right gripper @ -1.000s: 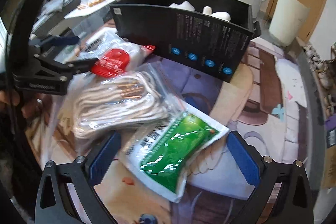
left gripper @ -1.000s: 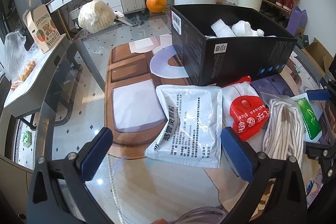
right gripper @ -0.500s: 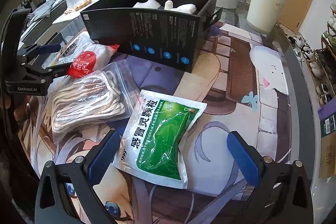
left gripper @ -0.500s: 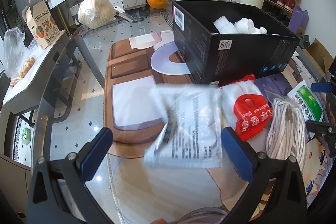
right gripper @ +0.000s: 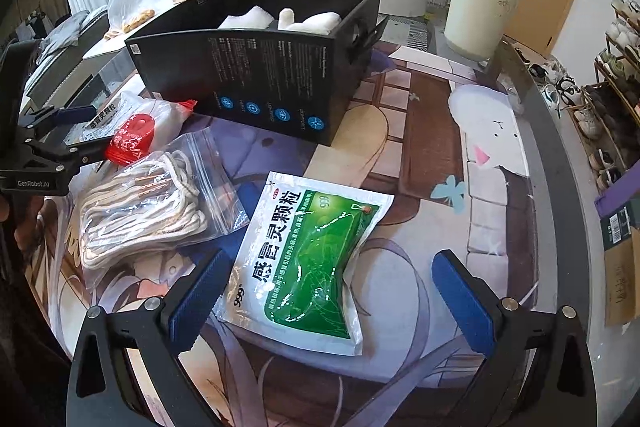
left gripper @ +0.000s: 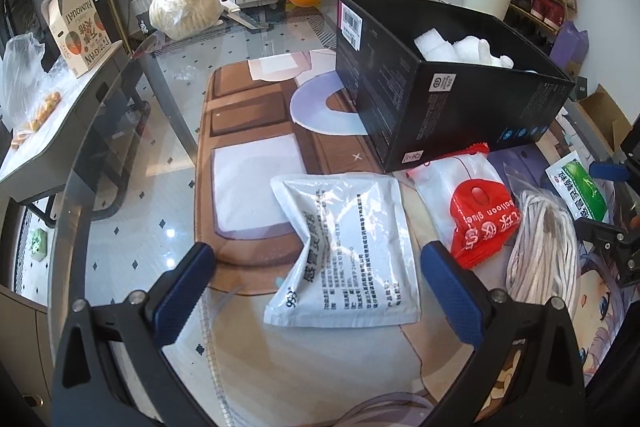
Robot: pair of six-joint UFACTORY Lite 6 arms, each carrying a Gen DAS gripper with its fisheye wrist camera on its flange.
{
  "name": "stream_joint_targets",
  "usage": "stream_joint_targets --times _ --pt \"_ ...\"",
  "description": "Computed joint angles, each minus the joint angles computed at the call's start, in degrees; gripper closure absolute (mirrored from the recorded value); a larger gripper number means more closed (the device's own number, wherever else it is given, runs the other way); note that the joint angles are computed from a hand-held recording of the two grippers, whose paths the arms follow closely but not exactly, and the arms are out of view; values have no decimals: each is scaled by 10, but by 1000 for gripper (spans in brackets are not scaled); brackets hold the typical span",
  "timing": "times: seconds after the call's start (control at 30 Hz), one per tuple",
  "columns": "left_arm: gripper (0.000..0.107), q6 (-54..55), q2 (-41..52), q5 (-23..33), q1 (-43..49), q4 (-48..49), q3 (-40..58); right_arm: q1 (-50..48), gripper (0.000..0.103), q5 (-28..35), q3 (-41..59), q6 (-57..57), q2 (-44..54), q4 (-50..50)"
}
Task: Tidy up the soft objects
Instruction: 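Withdraw both open tools from the box toward the bags on the table, then grasp the white printed bag with the left tool while the right tool grasps the green packet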
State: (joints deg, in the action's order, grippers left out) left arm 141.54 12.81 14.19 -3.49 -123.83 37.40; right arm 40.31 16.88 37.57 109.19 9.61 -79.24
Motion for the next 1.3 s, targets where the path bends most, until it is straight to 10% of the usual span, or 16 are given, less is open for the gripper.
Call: stream_joint_targets --times 0.47,0.87,1.07,1.3 --pt "4 21 -1 1 0 -21 -4 29 67 3 -3 37 -19 -46" --pt "13 8 -20 8 -2 3 -20 29 67 5 -3 31 -20 -43" --pt "50 -12 -50 20 -7 42 -41 29 67 5 -3 32 -20 -43" --pt "65 -8 -67 19 -11 43 -53 30 66 6 -3 34 -19 -44"
